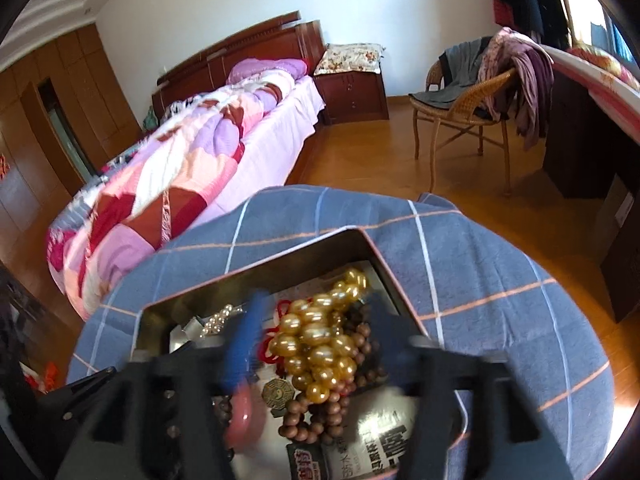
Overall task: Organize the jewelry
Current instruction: 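Lower both strands into the pink tin and open both tools, then withdraw both tools and move them toward the silver bangle and silver bead cluster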
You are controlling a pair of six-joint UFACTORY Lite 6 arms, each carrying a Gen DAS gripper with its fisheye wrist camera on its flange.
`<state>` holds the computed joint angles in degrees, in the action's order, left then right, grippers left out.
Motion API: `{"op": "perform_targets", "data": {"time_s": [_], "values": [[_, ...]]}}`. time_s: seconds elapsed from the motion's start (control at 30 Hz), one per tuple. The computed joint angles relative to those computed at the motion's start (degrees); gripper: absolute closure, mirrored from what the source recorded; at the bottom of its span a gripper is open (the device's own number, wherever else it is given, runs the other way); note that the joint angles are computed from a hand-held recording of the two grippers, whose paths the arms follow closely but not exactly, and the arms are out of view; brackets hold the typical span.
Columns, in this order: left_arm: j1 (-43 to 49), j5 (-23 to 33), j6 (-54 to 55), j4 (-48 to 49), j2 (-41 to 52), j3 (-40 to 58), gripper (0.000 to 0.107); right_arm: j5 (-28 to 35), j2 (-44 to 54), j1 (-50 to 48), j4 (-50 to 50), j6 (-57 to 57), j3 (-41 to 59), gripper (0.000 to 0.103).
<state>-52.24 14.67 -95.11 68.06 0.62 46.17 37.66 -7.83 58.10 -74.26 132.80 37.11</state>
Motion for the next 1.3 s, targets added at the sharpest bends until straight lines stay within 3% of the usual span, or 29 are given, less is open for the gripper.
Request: {"op": "perform_targets", "data": {"time_s": [0.07,0.13,0.2,0.5,0.67,0.73,0.97,1.3], "values": [[-0.50,0.91,4.93,-5.47,-0.32,0.44,0.080,2.35,-3.58,2.24,-1.32,3.14,-2.18,0.028],[-0.87,1.56,4.04,-5.31,-1.31,-0.21,0.048,4.71,-5.89,4.08,0.57,2.55,-2.74,0.028],[-3.21,5.67,-2.09,-0.36,-3.04,-1.48,0.040,9.02,-7.58,7.36,3.00,2.38,-2.85,0.028],[-6.89,11.26,1.26,-4.55,-12.46,-6.82,0.039,24.15,-10.31,21.93,8.68,9.34,-2.32,0.028],[-9.67,15.60,1.47,-6.32,-19.01,-11.75,0.034,28.98,-7.51,28.86,11.37,13.32,-0.49,0.028],[-10.75,17.00,0.98,-7.12,-22.36,-14.30,0.029,29.47,-6.55,30.60,12.09,14.83,-0.14,0.028],[-15.43,22.49,1.61,-10.47,-30.74,-20.09,0.027,30.64,-1.74,36.20,14.14,19.63,2.37,0.027],[-25.42,35.33,-1.30,-14.01,-40.74,-27.11,0.027,32.31,5.15,41.09,16.26,22.04,7.32,0.024]]}}
